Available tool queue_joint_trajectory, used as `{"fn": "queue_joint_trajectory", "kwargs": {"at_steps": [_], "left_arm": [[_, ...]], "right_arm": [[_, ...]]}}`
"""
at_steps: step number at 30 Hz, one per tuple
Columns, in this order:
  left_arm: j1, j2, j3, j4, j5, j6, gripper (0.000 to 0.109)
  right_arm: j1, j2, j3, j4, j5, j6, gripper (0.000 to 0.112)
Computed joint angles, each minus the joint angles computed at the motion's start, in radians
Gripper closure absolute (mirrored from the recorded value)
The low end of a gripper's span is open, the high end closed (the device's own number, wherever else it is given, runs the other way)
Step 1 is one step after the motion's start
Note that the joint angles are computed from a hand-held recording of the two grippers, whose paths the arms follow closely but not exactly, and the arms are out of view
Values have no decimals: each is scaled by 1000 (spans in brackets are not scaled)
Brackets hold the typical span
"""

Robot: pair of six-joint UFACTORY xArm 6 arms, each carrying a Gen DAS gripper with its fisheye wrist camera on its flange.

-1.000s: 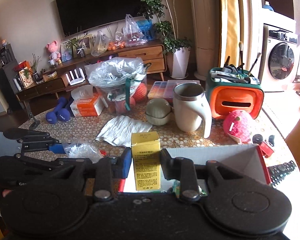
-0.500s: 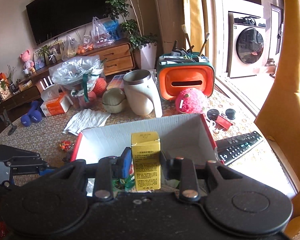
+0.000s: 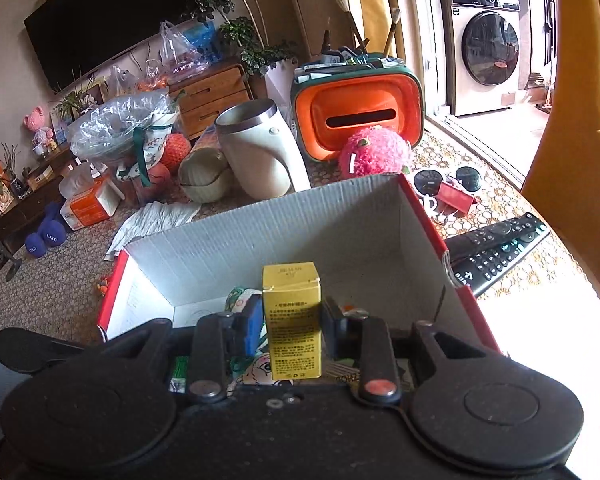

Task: Organize objects
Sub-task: 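Carry the bead bag with the left gripper while the right gripper carries the yellow box into the box, then open both grippers to drop the bead bag and yellow box in the box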

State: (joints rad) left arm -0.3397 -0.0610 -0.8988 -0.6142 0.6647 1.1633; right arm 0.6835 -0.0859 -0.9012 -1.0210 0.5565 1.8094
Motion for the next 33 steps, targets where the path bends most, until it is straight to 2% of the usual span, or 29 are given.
{"fn": "queue_joint_trajectory", "kwargs": {"at_steps": [10, 22, 26, 30, 33], "left_arm": [[9, 89, -115, 9, 102, -81, 74], [-5, 123, -132, 76, 90, -114, 73], [-1, 112, -116, 80, 83, -127, 67], [11, 87, -103, 51, 80, -114, 61], [26, 58, -93, 11, 102, -80, 45]], "right_arm": [[-6, 80, -38, 15, -20, -29, 83], [-11, 58, -15, -4, -23, 4, 78], [8, 28, -4, -1, 10, 4, 71], [32, 3, 2, 14, 43, -8, 70], [54, -11, 0, 24, 75, -17, 70]]}}
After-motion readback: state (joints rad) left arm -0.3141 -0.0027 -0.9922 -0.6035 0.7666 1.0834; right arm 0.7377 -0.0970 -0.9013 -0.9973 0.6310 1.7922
